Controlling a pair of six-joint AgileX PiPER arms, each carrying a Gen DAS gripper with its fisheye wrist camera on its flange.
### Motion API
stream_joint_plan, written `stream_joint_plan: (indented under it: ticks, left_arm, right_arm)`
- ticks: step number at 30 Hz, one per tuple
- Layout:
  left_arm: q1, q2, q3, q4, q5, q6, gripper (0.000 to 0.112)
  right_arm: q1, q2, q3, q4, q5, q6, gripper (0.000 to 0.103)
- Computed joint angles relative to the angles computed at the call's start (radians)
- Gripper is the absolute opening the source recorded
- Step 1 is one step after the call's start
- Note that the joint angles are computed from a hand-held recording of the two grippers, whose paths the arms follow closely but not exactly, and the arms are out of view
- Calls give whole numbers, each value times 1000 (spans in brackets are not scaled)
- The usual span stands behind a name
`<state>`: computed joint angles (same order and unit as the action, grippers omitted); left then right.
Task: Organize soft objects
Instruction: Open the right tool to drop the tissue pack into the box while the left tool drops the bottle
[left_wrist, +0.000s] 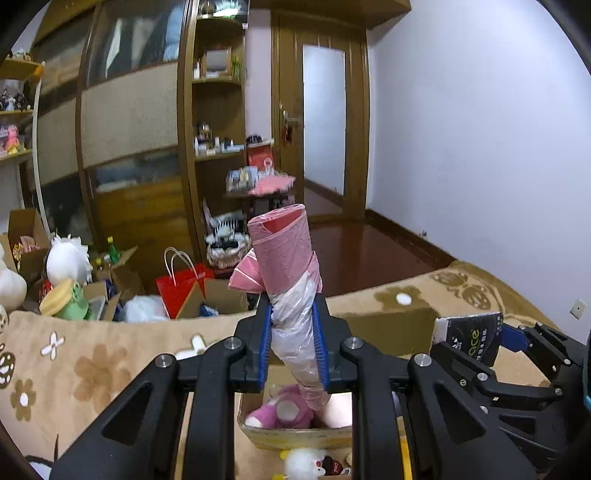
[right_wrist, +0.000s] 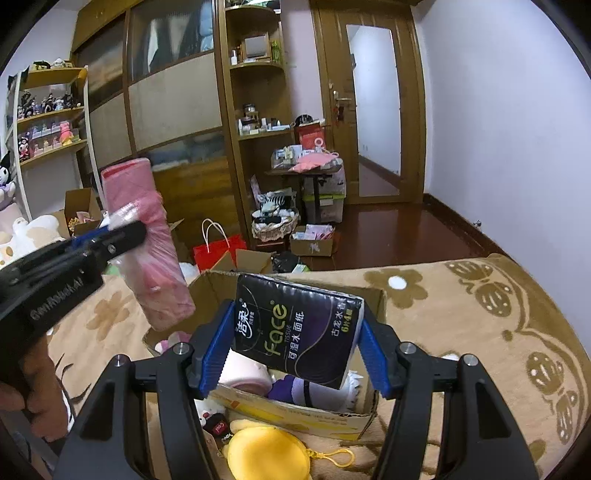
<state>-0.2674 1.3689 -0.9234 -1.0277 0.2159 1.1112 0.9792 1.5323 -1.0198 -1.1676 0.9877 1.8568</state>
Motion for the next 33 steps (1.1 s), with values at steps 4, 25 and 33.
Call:
stream_joint_plan:
  ticks: [4,25,33]
  left_arm:
    - [9,49,-18,24,36,-37,19]
    - [-16,172,-74,435,68,-449,42]
    - [-23,150,-61,534,79,-499,75]
  right_arm:
    - [-21,13,11,13,-34,1,67]
    - [-70,53,28,80,-150,-4,68]
    - [-78,22,59,96,-161,29,77]
